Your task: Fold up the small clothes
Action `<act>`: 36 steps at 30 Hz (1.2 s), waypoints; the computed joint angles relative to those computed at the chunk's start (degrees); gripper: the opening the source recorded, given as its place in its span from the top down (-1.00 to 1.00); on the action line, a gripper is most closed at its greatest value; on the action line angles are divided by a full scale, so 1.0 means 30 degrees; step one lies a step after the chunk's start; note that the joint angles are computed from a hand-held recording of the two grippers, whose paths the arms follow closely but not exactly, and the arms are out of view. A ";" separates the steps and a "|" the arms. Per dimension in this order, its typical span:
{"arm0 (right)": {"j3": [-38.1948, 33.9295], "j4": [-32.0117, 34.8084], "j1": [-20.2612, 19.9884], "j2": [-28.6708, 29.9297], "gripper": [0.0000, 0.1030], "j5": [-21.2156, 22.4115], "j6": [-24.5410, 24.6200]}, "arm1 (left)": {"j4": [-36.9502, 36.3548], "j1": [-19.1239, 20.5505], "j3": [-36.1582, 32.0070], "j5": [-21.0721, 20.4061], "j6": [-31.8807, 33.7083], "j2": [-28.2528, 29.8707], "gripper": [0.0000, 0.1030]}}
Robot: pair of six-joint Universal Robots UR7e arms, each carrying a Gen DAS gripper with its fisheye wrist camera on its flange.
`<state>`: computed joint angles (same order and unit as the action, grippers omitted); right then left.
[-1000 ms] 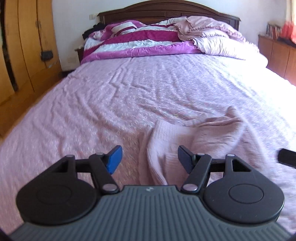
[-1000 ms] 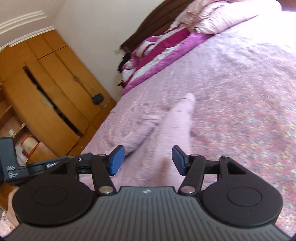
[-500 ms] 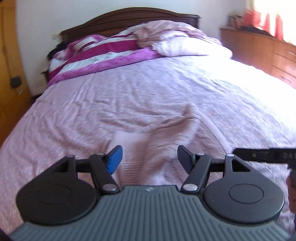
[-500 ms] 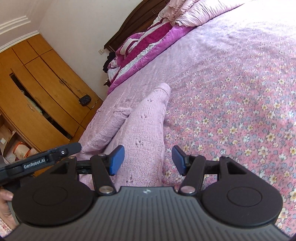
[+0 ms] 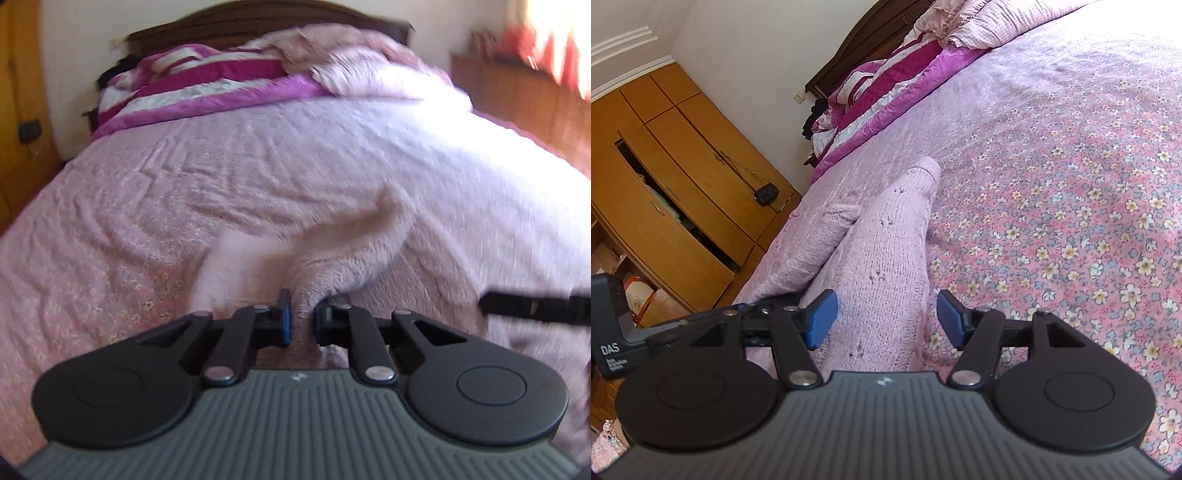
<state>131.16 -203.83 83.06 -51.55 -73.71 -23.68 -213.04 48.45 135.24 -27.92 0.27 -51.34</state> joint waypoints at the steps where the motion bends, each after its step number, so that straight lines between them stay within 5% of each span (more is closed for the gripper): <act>1: -0.0024 0.0055 0.0004 -0.0002 -0.31 0.0036 0.0013 | -0.0444 0.0043 0.0178 0.0030 -0.0699 -0.0333 0.75; 9: -0.0052 0.0225 0.0225 -0.0073 -0.32 0.0326 -0.0606 | 0.1673 0.0973 0.2035 -0.0080 -0.6926 -0.2614 0.74; 15: -0.0270 0.0623 0.0547 0.0238 -0.33 -0.0096 -0.0833 | 0.1130 0.0868 0.2130 -0.0177 -0.6920 -0.2552 0.65; 19: -0.0456 0.0661 0.0816 0.0438 -0.33 -0.0302 -0.1036 | 0.1109 0.1305 0.1250 -0.0443 -0.5421 -0.2384 0.22; 21: -0.0582 0.0583 0.0937 0.0575 -0.36 -0.0449 -0.1037 | 0.0861 0.1692 0.0690 -0.0671 -0.4781 -0.2100 0.21; 24: -0.0896 0.0552 0.1151 0.0803 -0.38 -0.0690 -0.1107 | 0.0666 0.2173 0.0104 -0.0857 -0.4738 -0.1789 0.31; 25: -0.1064 0.0502 0.1220 0.0914 -0.38 -0.0780 -0.1151 | 0.0563 0.2082 0.0062 -0.0489 -0.4694 -0.1647 0.82; 30: -0.1587 -0.0048 0.1801 0.1423 -0.38 -0.1354 -0.1382 | -0.0834 0.1194 0.0543 0.1751 -0.4574 -0.1162 0.80; 36: -0.1647 -0.0797 0.2752 0.2158 -0.38 -0.2513 -0.3929 | 0.1979 0.2397 0.0359 0.1528 -0.6563 -0.1740 0.76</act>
